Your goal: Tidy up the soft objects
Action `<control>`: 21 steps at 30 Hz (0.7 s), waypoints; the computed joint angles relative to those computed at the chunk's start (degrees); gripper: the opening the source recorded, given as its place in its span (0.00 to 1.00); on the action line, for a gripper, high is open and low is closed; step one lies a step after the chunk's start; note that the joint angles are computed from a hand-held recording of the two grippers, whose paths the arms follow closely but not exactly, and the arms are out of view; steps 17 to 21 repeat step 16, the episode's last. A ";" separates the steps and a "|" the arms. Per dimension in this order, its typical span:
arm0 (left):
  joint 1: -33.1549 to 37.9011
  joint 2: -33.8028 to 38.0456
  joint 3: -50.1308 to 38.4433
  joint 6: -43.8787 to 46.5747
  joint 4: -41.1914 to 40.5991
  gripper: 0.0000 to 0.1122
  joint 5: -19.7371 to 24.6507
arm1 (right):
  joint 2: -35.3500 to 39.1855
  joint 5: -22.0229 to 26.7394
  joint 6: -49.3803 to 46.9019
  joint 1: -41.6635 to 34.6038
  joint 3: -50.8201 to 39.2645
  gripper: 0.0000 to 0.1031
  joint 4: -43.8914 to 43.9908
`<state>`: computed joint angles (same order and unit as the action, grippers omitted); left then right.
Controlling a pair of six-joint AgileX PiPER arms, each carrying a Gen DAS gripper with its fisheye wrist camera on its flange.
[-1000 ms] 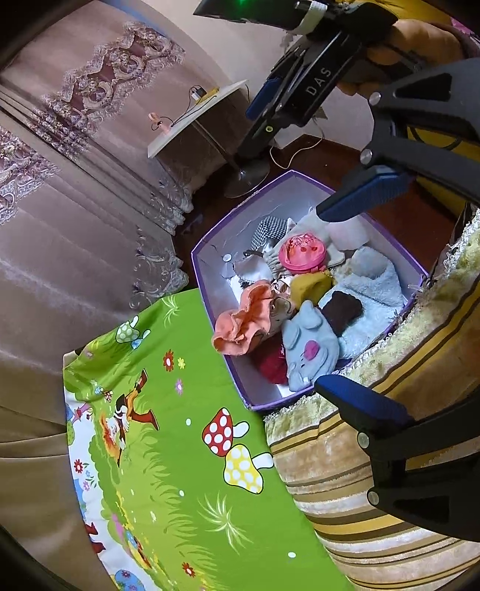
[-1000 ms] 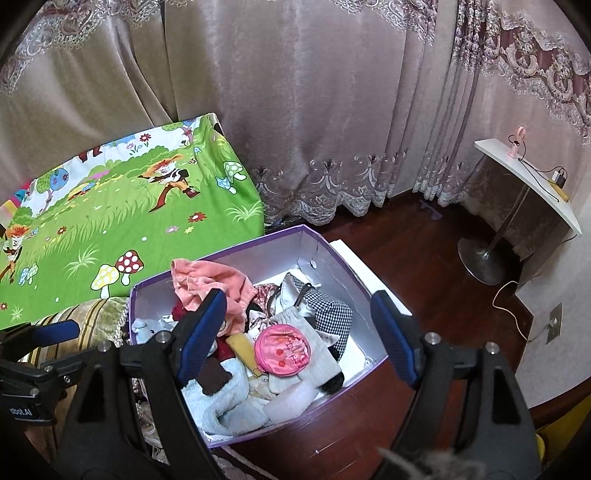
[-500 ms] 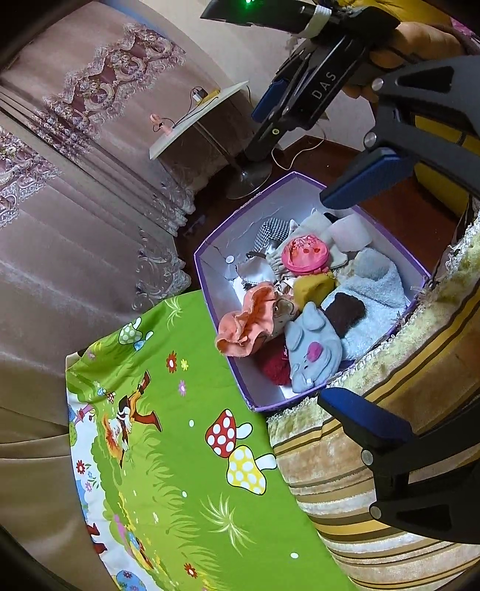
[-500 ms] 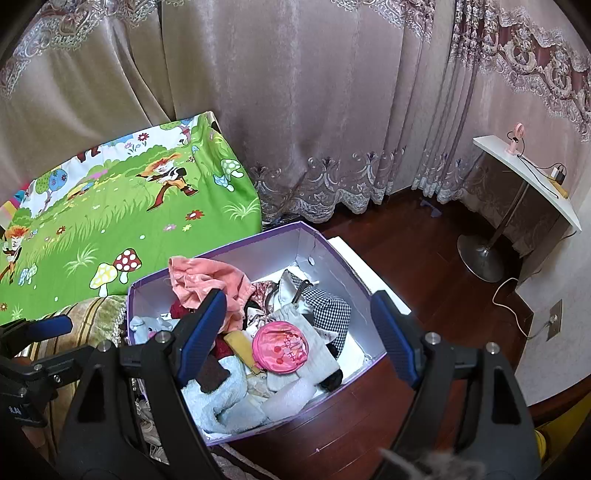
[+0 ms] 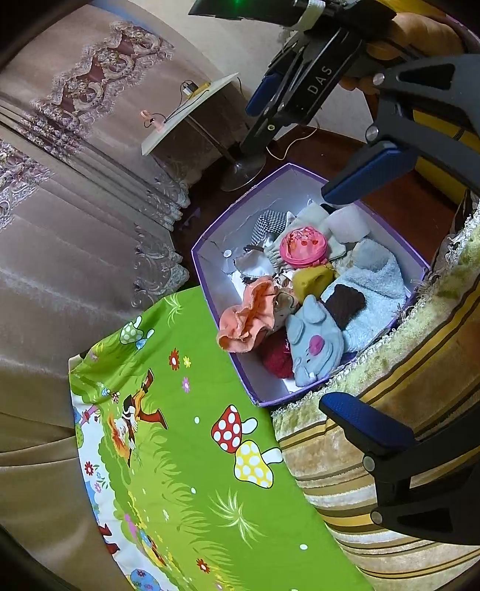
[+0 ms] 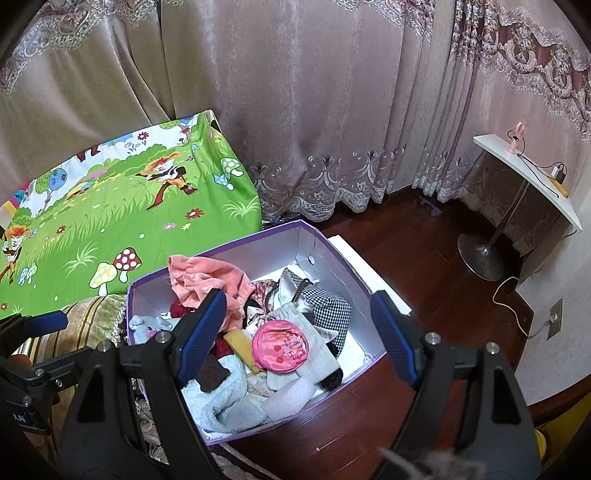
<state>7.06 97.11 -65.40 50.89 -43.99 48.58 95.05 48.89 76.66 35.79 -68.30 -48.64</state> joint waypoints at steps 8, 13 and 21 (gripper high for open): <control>-0.23 0.70 -0.72 0.60 -0.34 0.91 1.55 | 0.07 -0.23 0.00 -0.22 0.04 0.80 0.27; -0.38 0.57 -0.02 3.25 -2.18 0.91 1.86 | -0.07 -0.39 -0.05 -0.59 0.31 0.80 0.54; -0.77 0.45 -0.18 3.41 -2.26 0.91 1.57 | -0.13 -0.29 -0.11 -0.58 0.25 0.80 0.68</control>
